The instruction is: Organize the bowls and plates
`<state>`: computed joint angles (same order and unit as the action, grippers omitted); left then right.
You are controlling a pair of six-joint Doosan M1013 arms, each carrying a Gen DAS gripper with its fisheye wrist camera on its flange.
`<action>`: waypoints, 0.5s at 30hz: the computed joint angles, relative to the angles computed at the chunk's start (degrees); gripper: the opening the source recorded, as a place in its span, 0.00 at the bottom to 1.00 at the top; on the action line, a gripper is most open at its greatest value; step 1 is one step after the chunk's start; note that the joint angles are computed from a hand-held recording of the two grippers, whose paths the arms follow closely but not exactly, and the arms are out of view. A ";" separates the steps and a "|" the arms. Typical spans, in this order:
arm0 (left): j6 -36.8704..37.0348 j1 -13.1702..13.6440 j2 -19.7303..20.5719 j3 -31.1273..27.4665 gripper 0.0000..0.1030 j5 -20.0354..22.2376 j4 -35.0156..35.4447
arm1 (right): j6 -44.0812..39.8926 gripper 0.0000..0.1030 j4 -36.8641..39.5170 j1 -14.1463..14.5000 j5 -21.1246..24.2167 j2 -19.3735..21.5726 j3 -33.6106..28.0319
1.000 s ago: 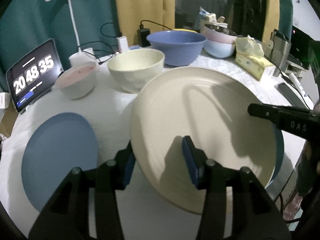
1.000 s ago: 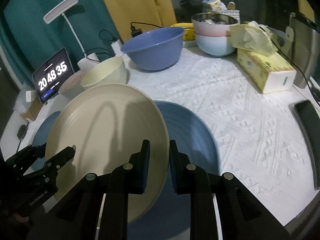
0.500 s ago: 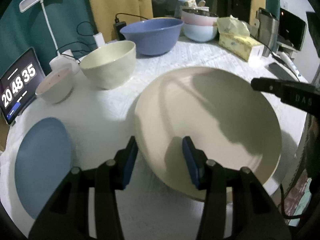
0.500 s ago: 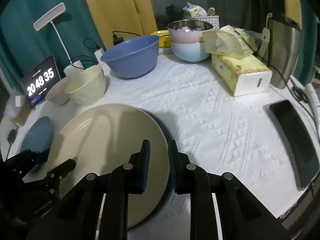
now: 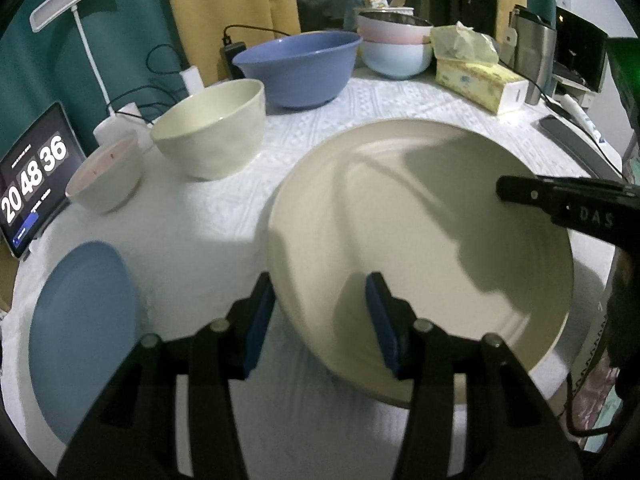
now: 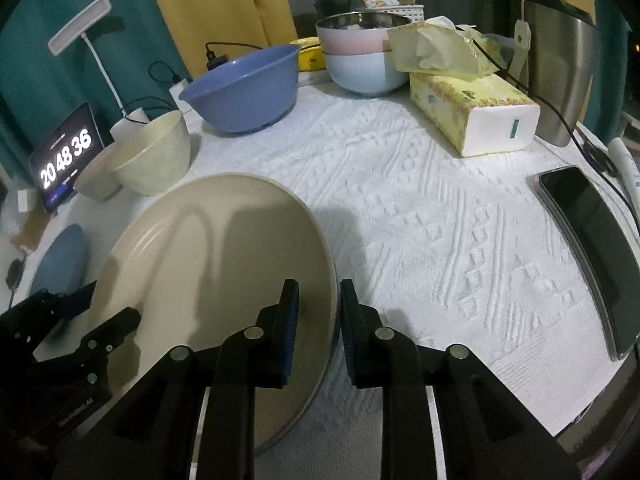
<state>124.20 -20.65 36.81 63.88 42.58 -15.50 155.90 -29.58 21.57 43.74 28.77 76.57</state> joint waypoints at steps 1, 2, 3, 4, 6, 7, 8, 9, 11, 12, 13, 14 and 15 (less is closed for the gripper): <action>-0.30 0.10 0.11 -0.22 0.47 0.23 -0.05 | 0.16 0.21 -0.22 0.04 0.12 0.17 -0.22; -0.66 0.14 0.22 -0.34 0.47 0.19 0.17 | 0.24 0.21 -0.54 0.15 0.45 0.47 -0.67; -1.28 0.18 0.32 -0.48 0.47 0.06 0.64 | 0.09 0.21 -0.55 0.22 0.57 0.64 -0.94; -2.12 0.31 0.50 -0.77 0.47 0.07 1.09 | -0.48 0.21 -0.26 0.27 0.62 0.98 -1.46; -3.08 0.58 0.89 -1.40 0.47 0.38 1.46 | -1.68 0.21 0.40 0.28 0.60 1.52 -2.33; -3.58 0.72 1.09 -1.75 0.47 0.49 1.73 | -2.26 0.21 0.72 0.29 0.50 1.75 -2.70; -3.85 0.84 1.22 -1.97 0.47 0.55 1.89 | -2.77 0.21 0.95 0.32 0.58 2.04 -3.15; -4.08 0.98 1.37 -2.20 0.47 0.63 1.98 | -3.45 0.21 1.28 0.35 0.78 2.42 -3.75; -4.06 1.24 1.59 -2.62 0.47 1.07 1.76 | -4.17 0.21 1.74 0.33 0.94 2.85 -4.45; -4.01 1.37 1.76 -2.96 0.47 1.59 1.59 | -4.50 0.22 2.13 0.33 1.27 3.10 -4.93; -4.22 1.46 1.92 -3.36 0.47 2.24 1.66 | -4.62 0.22 2.45 0.32 1.43 3.25 -5.19; -4.59 1.54 2.06 -3.75 0.47 2.88 1.88 | -4.66 0.22 2.73 0.30 1.95 3.44 -5.60; -4.49 1.68 2.10 -3.90 0.47 3.07 1.53 | -4.56 0.22 2.75 0.31 2.36 3.49 -5.76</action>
<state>119.71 -18.97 38.90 59.98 45.65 -13.97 151.34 -26.83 21.88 46.10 32.26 70.81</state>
